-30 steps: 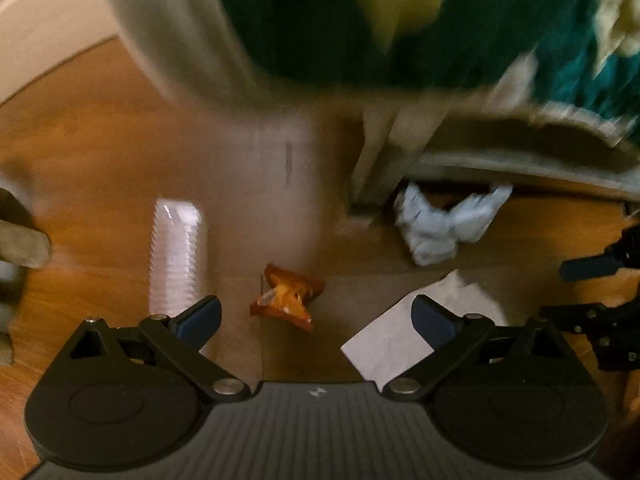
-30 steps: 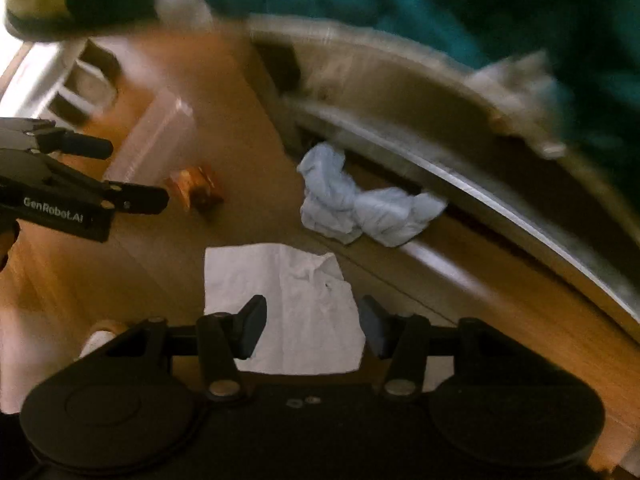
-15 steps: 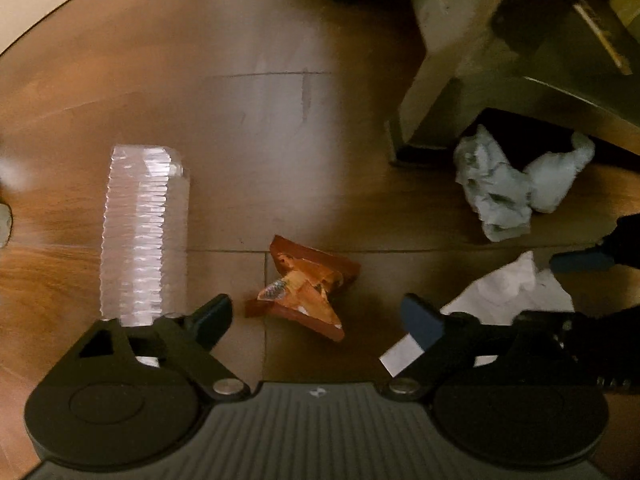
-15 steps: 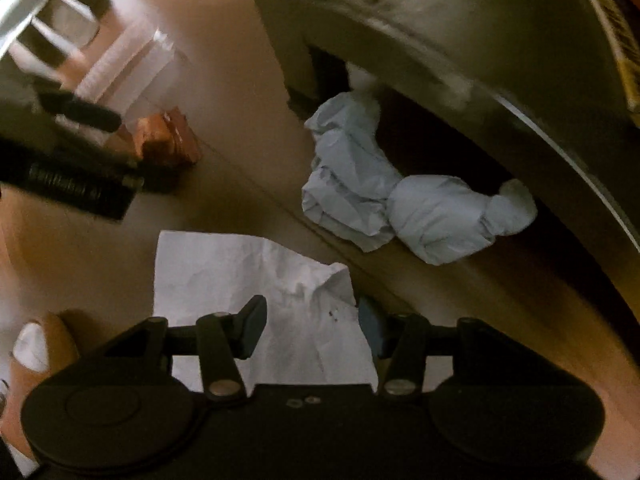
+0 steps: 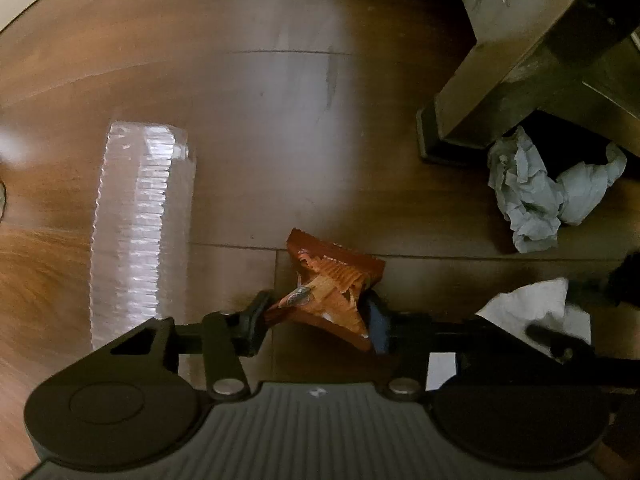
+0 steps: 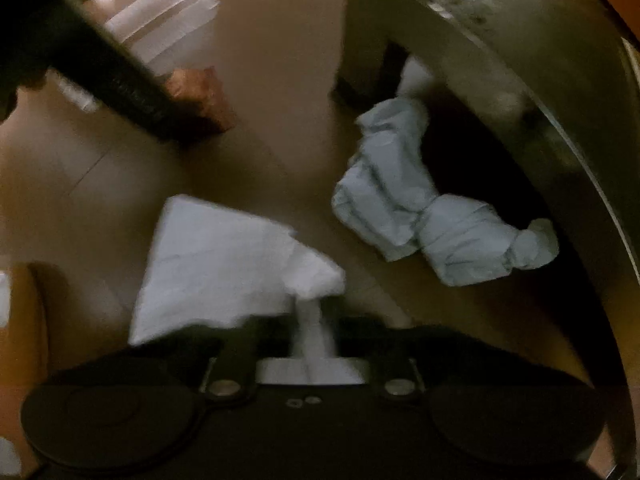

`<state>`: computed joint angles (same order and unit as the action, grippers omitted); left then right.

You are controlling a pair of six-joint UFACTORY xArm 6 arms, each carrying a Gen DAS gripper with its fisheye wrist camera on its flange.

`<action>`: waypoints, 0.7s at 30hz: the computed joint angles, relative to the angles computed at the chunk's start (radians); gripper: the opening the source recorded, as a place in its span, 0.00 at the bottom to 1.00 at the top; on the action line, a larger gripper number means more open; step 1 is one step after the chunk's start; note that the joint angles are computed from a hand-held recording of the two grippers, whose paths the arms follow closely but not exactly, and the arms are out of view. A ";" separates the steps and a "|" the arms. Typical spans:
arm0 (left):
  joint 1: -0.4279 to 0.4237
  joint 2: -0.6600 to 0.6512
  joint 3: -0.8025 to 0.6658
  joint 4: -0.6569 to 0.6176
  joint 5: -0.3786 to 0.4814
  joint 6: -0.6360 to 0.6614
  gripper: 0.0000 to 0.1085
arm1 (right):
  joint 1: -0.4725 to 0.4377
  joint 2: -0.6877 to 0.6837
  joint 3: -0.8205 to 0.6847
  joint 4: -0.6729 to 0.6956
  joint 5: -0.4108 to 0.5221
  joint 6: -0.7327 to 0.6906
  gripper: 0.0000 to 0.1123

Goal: Collect trash
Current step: 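Grasp the orange snack wrapper with left while right grasps the white tissue, then lift the orange wrapper and white tissue and carry both to the teal bin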

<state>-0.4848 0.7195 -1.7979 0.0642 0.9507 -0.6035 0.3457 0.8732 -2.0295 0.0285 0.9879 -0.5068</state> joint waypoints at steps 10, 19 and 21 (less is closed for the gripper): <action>-0.032 -0.093 0.048 -0.027 0.041 0.075 0.32 | -0.041 -0.194 0.169 0.090 -0.010 0.000 0.01; -0.101 -0.228 0.056 -0.073 0.114 0.221 0.32 | -0.097 -0.444 0.310 0.120 0.019 0.103 0.02; -0.116 -0.253 0.021 -0.076 0.149 0.265 0.32 | -0.107 -0.506 0.340 0.137 0.020 0.120 0.02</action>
